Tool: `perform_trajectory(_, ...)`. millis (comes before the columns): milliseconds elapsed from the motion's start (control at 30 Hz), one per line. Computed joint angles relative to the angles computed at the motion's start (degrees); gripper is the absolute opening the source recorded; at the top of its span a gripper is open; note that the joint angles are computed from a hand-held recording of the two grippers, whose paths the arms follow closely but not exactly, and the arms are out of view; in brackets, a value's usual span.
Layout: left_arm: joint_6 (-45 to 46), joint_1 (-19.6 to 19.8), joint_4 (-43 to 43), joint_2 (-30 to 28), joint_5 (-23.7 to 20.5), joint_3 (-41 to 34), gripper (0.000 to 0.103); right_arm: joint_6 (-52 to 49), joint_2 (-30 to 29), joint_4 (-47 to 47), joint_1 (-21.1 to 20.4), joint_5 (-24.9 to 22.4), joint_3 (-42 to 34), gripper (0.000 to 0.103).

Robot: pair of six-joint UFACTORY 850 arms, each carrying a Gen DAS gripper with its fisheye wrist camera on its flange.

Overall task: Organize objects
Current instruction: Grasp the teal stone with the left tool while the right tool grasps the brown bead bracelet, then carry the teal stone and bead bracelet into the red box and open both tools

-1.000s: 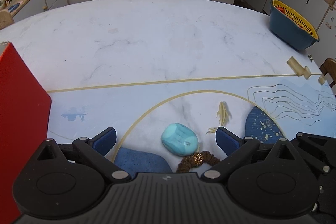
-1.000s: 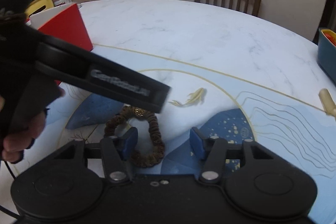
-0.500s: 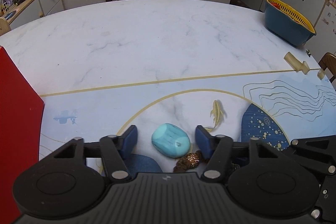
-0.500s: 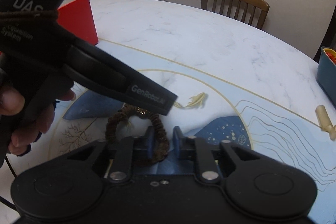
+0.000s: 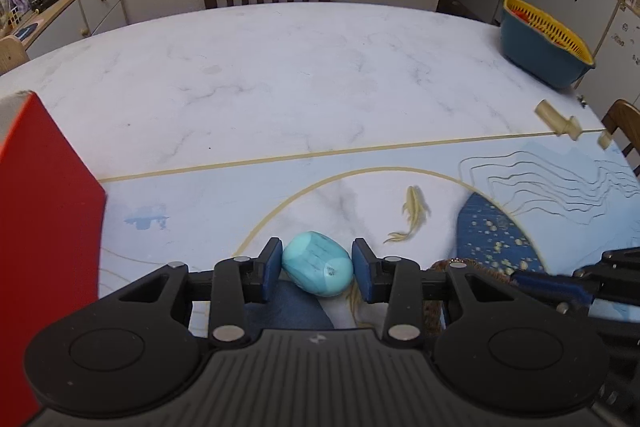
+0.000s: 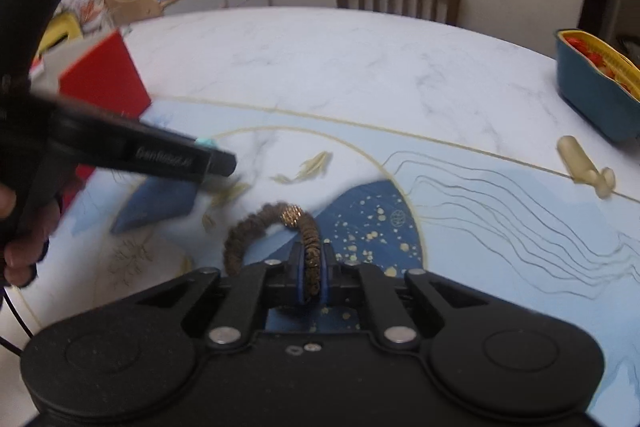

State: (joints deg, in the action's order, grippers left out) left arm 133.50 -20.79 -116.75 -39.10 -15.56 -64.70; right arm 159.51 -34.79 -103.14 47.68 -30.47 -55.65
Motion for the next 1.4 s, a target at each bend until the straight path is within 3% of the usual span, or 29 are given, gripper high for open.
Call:
perform_trajectory(333,-8.83,2.05,11.63,7.68,-1.01,5.15,0.037,2.32,6.16,1.96,2.67,-5.22,2.87,0.006)
perform_trajectory(667,-19.83,6.26,25.34,15.24,-3.81,9.27,0.037,-4.50,8.53,5.97,5.43,-7.73,0.00,0.006)
perform_trajectory(1000,-23.60,13.04,32.03,18.92,-7.89,9.69,0.037,-13.06,6.11,8.58,6.89,-8.86,-8.47,0.006)
perform_trajectory(1400,-27.78,21.91,40.04,16.67,-13.58,4.88,0.037,-24.24,-1.46,13.07,6.98,-7.83,-22.90,0.006)
